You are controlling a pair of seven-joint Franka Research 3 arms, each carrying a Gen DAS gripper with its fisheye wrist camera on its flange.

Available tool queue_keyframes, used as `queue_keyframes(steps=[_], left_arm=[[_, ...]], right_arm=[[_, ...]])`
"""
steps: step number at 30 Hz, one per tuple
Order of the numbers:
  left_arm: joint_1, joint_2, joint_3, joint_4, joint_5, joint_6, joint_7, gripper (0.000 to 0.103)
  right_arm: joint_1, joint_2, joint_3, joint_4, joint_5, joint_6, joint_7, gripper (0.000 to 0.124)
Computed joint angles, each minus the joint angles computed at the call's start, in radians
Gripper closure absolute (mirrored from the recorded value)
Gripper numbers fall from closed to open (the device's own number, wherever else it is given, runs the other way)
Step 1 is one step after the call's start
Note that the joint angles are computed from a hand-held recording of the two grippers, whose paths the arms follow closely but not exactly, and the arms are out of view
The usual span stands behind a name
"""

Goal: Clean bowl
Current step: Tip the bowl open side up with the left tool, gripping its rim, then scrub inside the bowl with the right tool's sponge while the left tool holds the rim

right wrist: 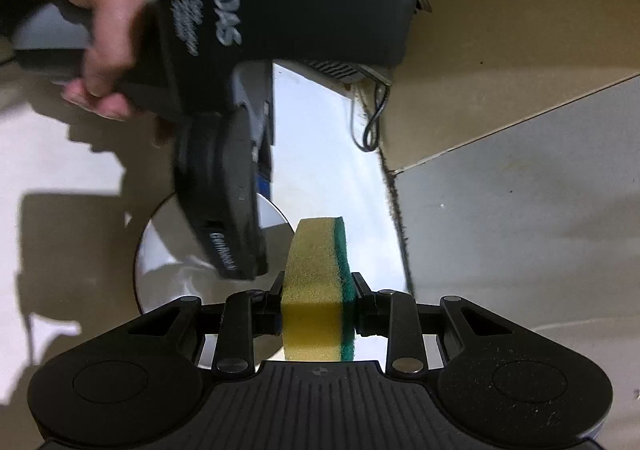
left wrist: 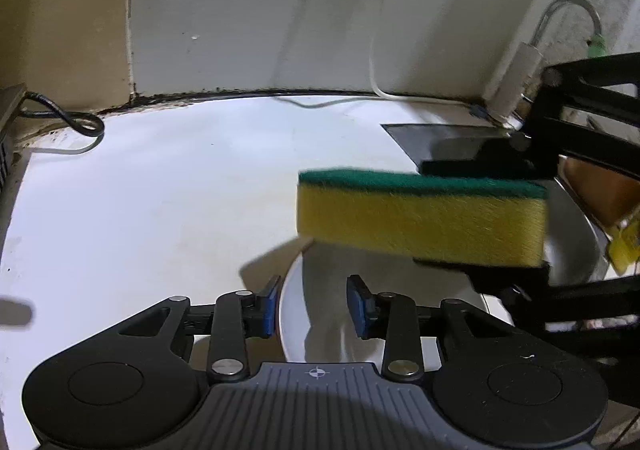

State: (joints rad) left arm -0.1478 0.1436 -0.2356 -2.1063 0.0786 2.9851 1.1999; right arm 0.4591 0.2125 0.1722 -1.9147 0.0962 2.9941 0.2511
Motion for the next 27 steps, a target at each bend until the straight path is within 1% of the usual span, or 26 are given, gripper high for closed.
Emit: queue_keyframes(steps=[1,3,4,5,7,9,10,11,13,14,16,18,20,21,22,24,27], left_arm=[[0.006,-0.003,-0.01,-0.004,-0.015,0.001,0.02,0.065],[-0.022,-0.013,0.022,-0.011,0.062,-0.004,-0.033,0.067],[-0.042,-0.025,0.049,-0.019,0.135,-0.012,-0.08,0.067],[-0.047,-0.04,0.059,-0.032,0.177,-0.013,-0.105,0.067],[-0.029,-0.078,0.047,-0.074,0.16,0.001,-0.082,0.067],[-0.019,-0.118,0.042,-0.116,0.14,0.019,-0.055,0.068],[-0.018,-0.144,0.039,-0.142,0.111,0.028,-0.012,0.068],[-0.025,-0.162,0.037,-0.162,0.035,0.035,0.081,0.068],[-0.052,-0.189,0.044,-0.189,-0.076,0.03,0.233,0.068],[-0.059,-0.193,0.047,-0.192,-0.084,0.025,0.256,0.067],[-0.075,-0.206,0.054,-0.211,-0.121,0.03,0.303,0.067],[-0.078,-0.219,0.056,-0.228,-0.113,0.036,0.294,0.064],[-0.105,-0.229,0.076,-0.243,-0.181,0.05,0.343,0.064],[-0.116,-0.23,0.084,-0.248,-0.21,0.058,0.364,0.06],[-0.121,-0.229,0.086,-0.25,-0.218,0.063,0.374,0.059],[-0.124,-0.227,0.087,-0.249,-0.22,0.066,0.383,0.054],[-0.168,-0.222,0.11,-0.244,-0.338,0.072,0.507,0.05]], right_arm=[[0.006,-0.028,-0.012,-0.036,-0.024,0.011,-0.001,0.094],[0.018,-0.078,-0.038,-0.096,-0.085,0.025,0.012,0.094],[0.022,-0.086,-0.052,-0.098,-0.117,0.015,0.036,0.094],[0.025,-0.093,-0.063,-0.1,-0.148,0.004,0.058,0.094],[0.016,-0.112,-0.061,-0.111,-0.169,-0.002,0.074,0.094],[0.002,-0.121,-0.039,-0.116,-0.134,-0.001,0.049,0.094],[-0.004,-0.119,-0.026,-0.112,-0.105,-0.005,0.027,0.094],[-0.006,-0.11,-0.011,-0.1,-0.072,-0.02,0.003,0.094],[-0.002,-0.08,0.01,-0.08,-0.033,-0.041,-0.036,0.094],[0.003,-0.063,0.014,-0.064,-0.025,-0.063,-0.045,0.094],[0.0,-0.036,0.021,-0.007,0.012,-0.17,-0.06,0.094],[-0.004,-0.006,0.016,0.051,0.028,-0.254,-0.078,0.094],[-0.01,0.014,0.012,0.125,0.053,-0.372,-0.086,0.094],[-0.012,0.025,0.009,0.162,0.06,-0.428,-0.088,0.094],[-0.011,0.033,0.004,0.191,0.058,-0.471,-0.093,0.094],[-0.008,0.036,-0.003,0.224,0.037,-0.527,-0.118,0.094],[-0.001,0.015,-0.01,0.204,0.008,-0.544,-0.156,0.094]])
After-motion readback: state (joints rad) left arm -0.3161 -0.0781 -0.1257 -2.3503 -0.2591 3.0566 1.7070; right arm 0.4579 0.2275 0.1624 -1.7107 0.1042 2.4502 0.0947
